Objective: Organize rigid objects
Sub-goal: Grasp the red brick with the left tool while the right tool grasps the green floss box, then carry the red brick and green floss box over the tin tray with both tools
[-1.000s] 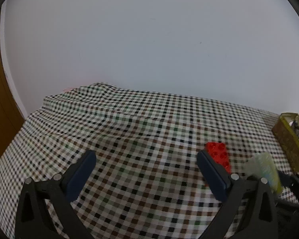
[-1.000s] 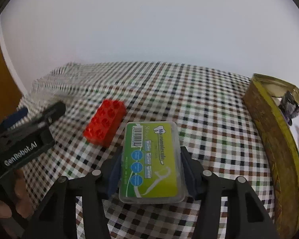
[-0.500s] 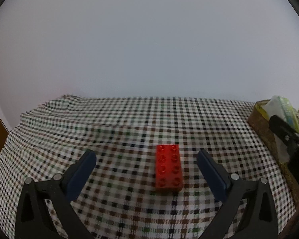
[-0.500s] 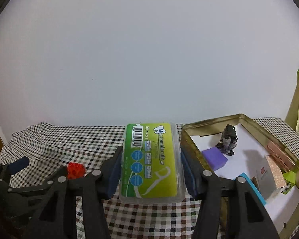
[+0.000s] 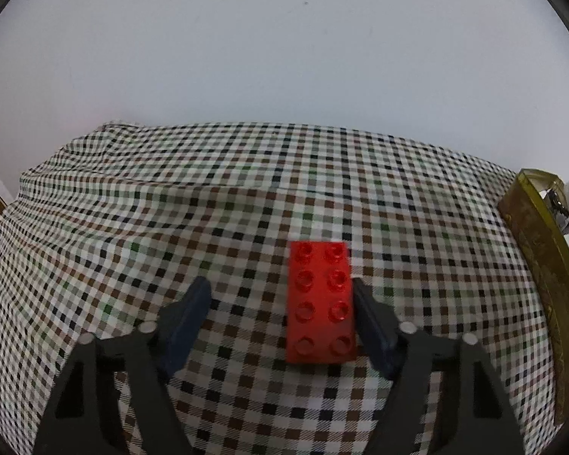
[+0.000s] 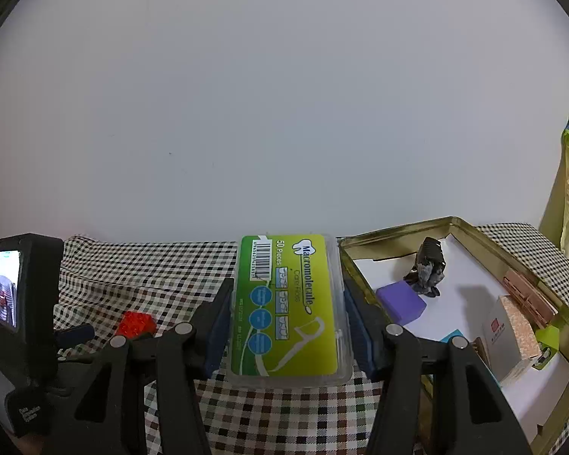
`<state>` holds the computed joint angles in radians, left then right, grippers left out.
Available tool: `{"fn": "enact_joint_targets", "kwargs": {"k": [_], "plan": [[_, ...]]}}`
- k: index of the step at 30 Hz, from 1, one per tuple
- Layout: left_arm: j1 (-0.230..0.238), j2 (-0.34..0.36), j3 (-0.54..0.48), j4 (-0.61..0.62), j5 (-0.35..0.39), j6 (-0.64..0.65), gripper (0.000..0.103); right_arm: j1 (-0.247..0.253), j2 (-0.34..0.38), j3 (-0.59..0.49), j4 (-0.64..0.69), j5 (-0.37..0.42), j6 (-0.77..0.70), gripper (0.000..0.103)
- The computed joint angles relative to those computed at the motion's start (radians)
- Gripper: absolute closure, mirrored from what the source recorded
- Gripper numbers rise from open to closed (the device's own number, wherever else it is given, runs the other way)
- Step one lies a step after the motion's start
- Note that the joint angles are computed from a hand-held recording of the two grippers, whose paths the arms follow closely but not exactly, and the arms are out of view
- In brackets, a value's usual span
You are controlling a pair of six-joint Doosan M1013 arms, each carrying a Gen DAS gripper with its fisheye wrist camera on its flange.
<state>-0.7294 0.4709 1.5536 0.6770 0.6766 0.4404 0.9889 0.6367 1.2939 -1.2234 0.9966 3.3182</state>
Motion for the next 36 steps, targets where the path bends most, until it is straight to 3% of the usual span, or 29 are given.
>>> {"fn": "enact_joint_targets", "kwargs": {"k": [1, 3, 4, 12, 14, 17, 20, 23, 36], "plan": [[-0.001, -0.001, 0.001, 0.006, -0.001, -0.004, 0.043, 0.000, 0.000, 0.000, -0.001, 0.000, 0.001, 0.046], [0.000, 0.001, 0.001, 0.006, -0.015, -0.005, 0.068, 0.001, -0.001, 0.000, -0.002, 0.002, 0.000, 0.046], [0.004, -0.004, 0.006, -0.016, -0.033, 0.016, 0.072, 0.002, 0.000, -0.004, -0.001, 0.006, 0.001, 0.046], [0.008, -0.022, 0.034, 0.027, -0.066, -0.049, 0.073, 0.003, -0.004, 0.004, -0.012, 0.008, 0.019, 0.046], [-0.001, -0.043, 0.067, 0.137, -0.100, -0.176, 0.073, 0.003, -0.007, 0.011, -0.024, 0.010, 0.033, 0.046], [-0.016, -0.080, 0.133, 0.395, -0.149, -0.448, 0.073, 0.004, -0.013, 0.024, -0.051, 0.010, 0.069, 0.046], [-0.037, -0.102, 0.174, 0.610, -0.130, -0.662, 0.073, 0.003, -0.018, 0.035, -0.071, 0.012, 0.098, 0.046], [-0.055, -0.109, 0.189, 0.704, -0.092, -0.758, 0.073, 0.003, -0.025, 0.047, -0.086, 0.012, 0.125, 0.046], [-0.116, -0.089, 0.167, 0.703, 0.015, -0.720, 0.072, 0.012, -0.039, 0.074, -0.123, 0.017, 0.126, 0.046]]}}
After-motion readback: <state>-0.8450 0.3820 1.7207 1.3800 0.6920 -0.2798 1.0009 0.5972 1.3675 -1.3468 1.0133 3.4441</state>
